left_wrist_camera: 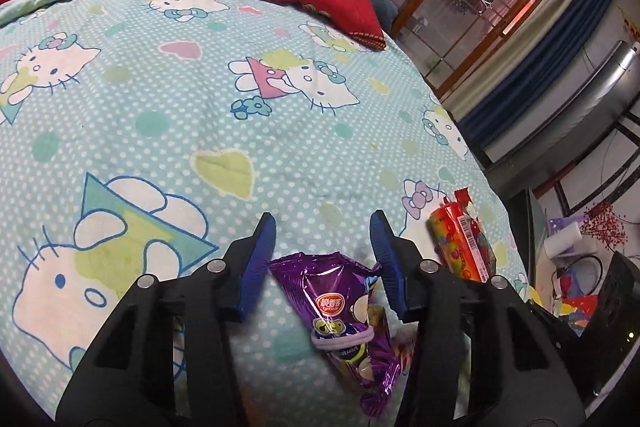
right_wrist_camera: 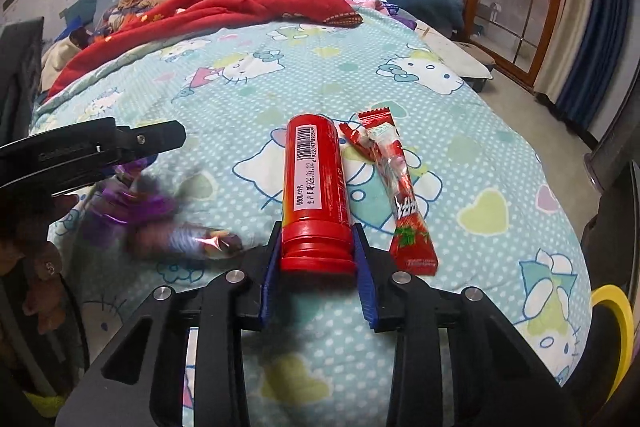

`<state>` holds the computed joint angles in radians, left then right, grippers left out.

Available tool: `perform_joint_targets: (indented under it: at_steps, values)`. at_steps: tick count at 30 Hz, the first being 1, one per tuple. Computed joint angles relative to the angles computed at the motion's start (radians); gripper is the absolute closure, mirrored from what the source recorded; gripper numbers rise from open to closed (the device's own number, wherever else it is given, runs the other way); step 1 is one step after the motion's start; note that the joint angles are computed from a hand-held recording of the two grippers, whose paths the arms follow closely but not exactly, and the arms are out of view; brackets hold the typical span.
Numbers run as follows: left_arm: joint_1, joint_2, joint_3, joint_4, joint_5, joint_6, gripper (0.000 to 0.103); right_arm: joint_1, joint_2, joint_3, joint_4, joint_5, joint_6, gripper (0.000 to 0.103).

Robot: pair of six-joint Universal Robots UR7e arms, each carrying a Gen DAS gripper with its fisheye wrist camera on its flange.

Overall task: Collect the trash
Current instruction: 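Grasp the purple candy wrapper with the left tool while the right tool grasps the red tube, then carry the purple wrapper and red tube with both tools over the bin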

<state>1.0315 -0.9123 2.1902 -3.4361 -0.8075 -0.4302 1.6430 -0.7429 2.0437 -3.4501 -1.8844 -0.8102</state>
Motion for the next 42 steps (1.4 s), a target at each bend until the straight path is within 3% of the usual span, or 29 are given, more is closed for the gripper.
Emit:
perform_joint_targets:
  at_steps: [7,19,42]
  values:
    - [-0.009,-0.001,0.010,-0.048,-0.022,0.036,0.077,-0.007,-0.049,0.051,-0.023,0.052,0.017,0.072]
    - [-0.110,0.004,0.025,-0.213,-0.023,0.148,0.078,-0.027,-0.195,0.123,-0.016,0.131,0.061,0.072]
    - [-0.221,0.135,-0.091,-0.179,-0.087,0.260,0.078,-0.170,-0.411,0.256,-0.147,0.139,0.098,0.072]
